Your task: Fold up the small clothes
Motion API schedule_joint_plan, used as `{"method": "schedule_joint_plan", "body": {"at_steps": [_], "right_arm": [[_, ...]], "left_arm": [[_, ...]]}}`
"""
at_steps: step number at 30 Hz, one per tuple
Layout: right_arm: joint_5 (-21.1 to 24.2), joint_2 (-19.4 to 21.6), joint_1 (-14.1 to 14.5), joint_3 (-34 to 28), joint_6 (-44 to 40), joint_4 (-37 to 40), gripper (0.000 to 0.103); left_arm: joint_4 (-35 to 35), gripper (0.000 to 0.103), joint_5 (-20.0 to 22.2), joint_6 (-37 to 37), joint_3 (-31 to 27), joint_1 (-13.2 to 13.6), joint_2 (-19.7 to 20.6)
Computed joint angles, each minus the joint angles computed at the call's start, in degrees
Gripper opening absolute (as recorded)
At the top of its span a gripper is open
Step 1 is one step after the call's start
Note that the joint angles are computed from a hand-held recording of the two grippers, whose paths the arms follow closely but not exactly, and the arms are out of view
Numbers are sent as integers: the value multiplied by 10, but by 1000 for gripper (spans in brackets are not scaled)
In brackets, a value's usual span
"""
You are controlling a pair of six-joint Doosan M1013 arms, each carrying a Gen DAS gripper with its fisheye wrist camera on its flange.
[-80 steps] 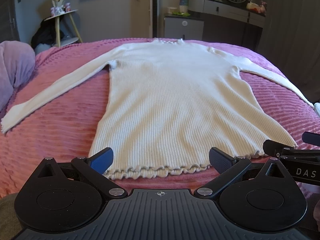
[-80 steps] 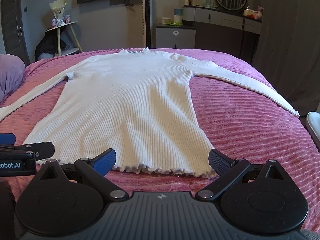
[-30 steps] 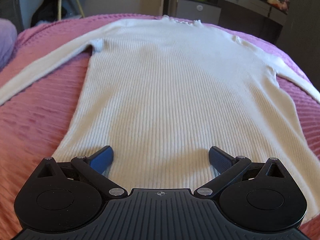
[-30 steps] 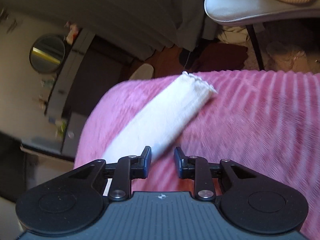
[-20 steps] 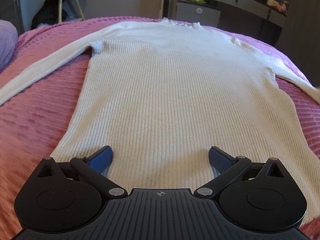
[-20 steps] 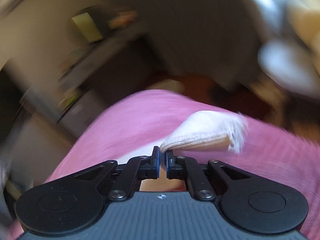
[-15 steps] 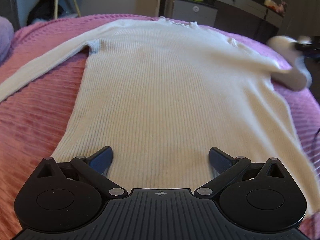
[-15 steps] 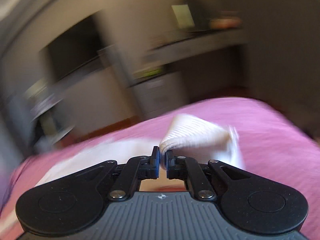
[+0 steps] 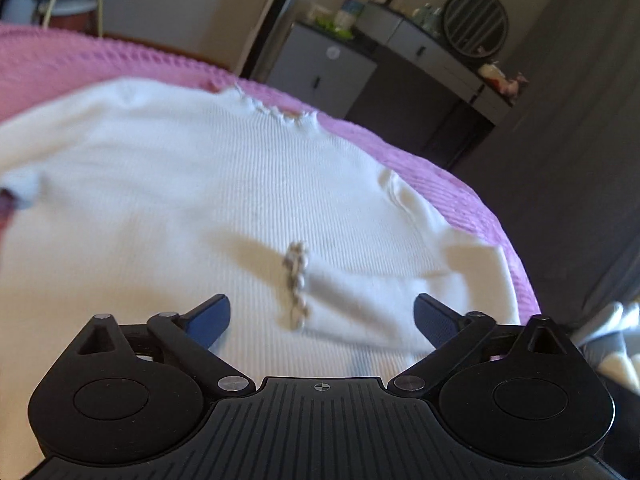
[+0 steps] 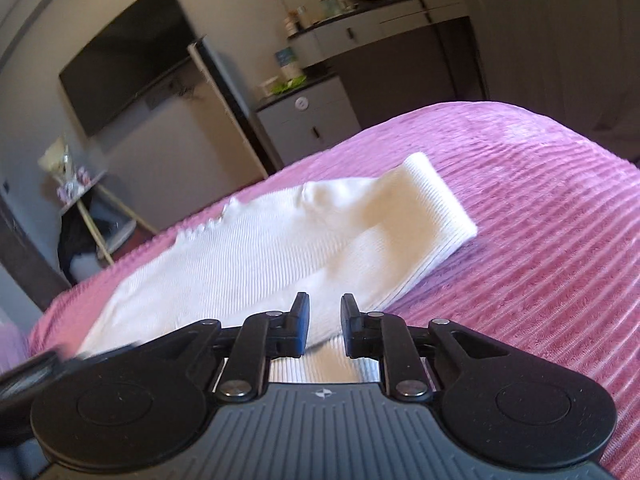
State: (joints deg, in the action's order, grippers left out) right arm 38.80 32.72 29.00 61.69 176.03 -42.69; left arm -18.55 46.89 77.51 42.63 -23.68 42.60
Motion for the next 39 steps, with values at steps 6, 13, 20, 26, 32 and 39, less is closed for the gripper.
{"method": "schedule_joint_plan", "body": {"at_steps": [6,13,20,26,32,39], "right_arm": [[-59,-6,-16,38,49,-21,20],[-92,-13,-25,61,104,-44,27],[-142,-14,-32,63,90,-11,33],[-132,8,-37,23,15,68,33],[-100,48,-49,-35,-30,153,33],[-52,80,-55,-90,-23,151,15]], "left_arm": [[-73,45,92,17,-119,12,76],[-18,12,117,46,-192,5,100],[133,12,103,7,-224,13,99],[168,15,159,-27,-235,32,113],[121,27,140,1,-199,41,104],[125,12,100,33,-221,41,111]]}}
